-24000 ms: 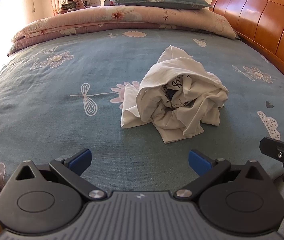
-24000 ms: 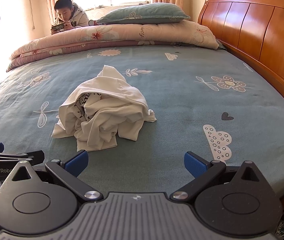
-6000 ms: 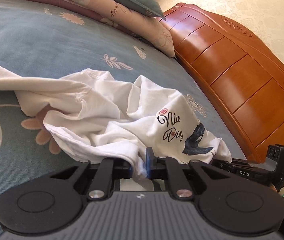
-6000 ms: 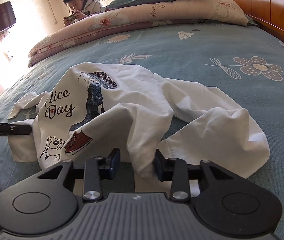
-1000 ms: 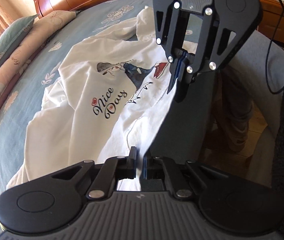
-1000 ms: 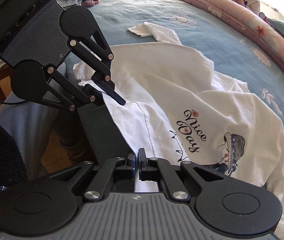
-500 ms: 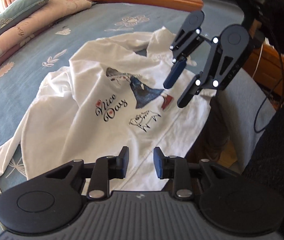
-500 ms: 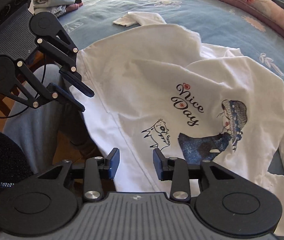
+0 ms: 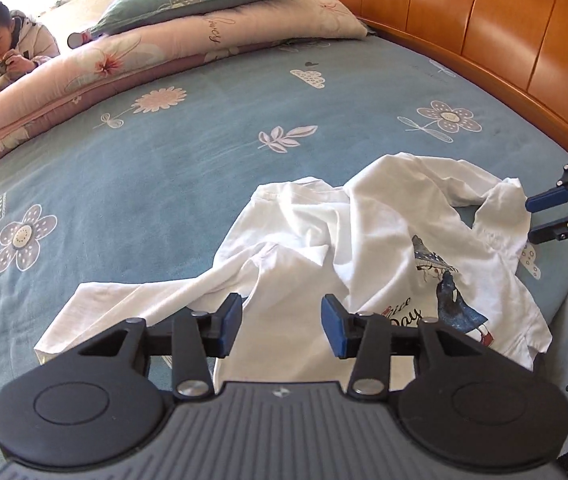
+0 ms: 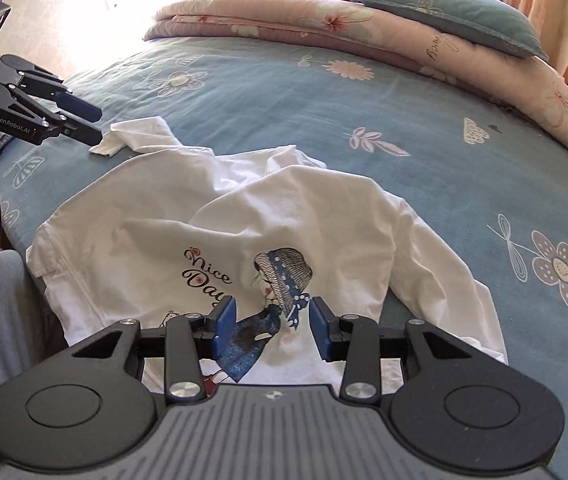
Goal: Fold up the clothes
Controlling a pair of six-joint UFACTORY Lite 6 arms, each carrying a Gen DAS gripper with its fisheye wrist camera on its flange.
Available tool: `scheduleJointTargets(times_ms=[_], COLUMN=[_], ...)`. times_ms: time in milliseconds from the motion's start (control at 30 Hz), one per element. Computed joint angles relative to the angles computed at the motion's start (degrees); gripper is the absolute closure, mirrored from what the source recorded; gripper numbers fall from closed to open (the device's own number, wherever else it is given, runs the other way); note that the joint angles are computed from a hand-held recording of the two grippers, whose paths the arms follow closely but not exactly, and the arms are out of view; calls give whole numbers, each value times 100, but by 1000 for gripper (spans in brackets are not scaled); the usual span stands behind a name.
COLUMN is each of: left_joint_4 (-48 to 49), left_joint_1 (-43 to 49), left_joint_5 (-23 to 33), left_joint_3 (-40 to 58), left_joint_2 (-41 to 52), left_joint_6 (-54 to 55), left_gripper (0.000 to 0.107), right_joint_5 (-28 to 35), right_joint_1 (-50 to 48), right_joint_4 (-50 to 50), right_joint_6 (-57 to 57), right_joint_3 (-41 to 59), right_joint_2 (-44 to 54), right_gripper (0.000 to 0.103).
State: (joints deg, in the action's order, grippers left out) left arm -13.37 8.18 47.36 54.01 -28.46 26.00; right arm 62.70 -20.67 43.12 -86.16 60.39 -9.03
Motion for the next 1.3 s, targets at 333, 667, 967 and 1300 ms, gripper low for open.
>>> scheduleJointTargets(times_ms=[333, 667, 967, 1300], left_joint_4=[-1984, -1950, -2037, -2275], left_joint_1=[603, 390, 378, 294], left_joint_5=[-562, -764, -679, -651], left_joint_3=[550, 3155, 4852, 4900], left_joint_2=[2312, 4769, 7087, 7388], left_joint_6=[833, 1026, 2114, 3028], left_gripper=[60, 60, 61, 80], right_joint_5=[-566, -1103, -958, -864], right_joint_1=[54, 1021, 1367, 1299], right_joint_4=[329, 628, 1142, 806], right_joint_6=[578, 1157, 1242, 1822], right_joint_3=[791, 2896, 4745, 6496], right_joint_2=[1562, 3338, 5034, 6535], right_gripper=[58, 58, 58, 58])
